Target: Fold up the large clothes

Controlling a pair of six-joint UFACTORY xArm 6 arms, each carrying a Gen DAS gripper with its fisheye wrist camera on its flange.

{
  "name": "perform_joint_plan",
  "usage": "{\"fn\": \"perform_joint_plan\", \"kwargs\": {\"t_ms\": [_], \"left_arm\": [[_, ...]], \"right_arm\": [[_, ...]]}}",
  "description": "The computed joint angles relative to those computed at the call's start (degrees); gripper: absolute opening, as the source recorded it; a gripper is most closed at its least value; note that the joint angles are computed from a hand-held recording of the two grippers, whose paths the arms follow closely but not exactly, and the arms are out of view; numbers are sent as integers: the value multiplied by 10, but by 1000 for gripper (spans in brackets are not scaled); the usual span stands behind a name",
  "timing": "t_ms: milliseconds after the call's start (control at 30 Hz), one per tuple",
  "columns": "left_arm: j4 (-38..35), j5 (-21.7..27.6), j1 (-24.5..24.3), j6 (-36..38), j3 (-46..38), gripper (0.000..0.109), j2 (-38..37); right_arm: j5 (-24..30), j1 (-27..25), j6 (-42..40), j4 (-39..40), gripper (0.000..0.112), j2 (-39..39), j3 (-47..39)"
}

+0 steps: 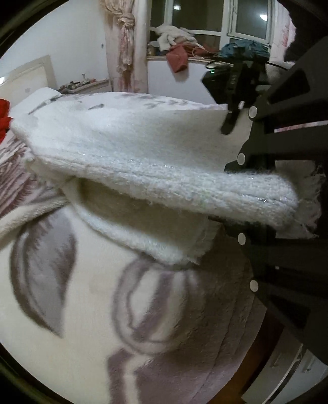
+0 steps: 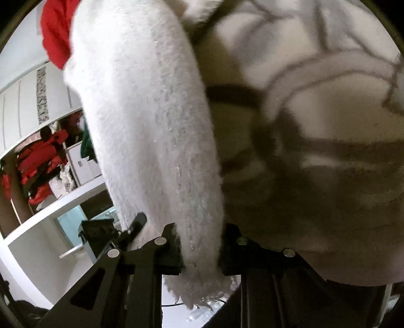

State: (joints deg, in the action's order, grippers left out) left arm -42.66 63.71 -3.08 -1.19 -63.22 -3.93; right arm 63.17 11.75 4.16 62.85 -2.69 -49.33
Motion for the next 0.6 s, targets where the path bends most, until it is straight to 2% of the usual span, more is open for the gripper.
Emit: {"fn": "perform_joint_plan", "kwargs": {"t_ms": [100, 133, 167, 233, 333, 400, 433, 600], "left_arm": [[-18, -5, 0, 11, -20, 22, 55], [-28, 3, 3, 17, -30, 26, 75], [-34, 12, 9, 23, -37, 28, 87], [-52, 29, 17, 39, -47, 31, 108], [-43, 24, 12, 47, -53, 30, 108], [-32, 16, 9, 43, -45, 19, 85], [-33, 19, 9, 40, -44, 13, 77], [-54, 55, 16, 20, -93, 9, 47]], "right_arm": [[22, -17, 8, -28, 33, 29, -17], [24, -15, 15, -34, 44, 45, -26], [23, -15, 16, -42, 47, 52, -28], [13, -9, 4, -25, 51, 63, -29], [11, -8, -18, 8, 52, 66, -19], [2, -11, -30, 10, 40, 59, -9], [1, -9, -36, 21, 25, 52, -5], [18, 5, -25, 71, 20, 20, -34]]}}
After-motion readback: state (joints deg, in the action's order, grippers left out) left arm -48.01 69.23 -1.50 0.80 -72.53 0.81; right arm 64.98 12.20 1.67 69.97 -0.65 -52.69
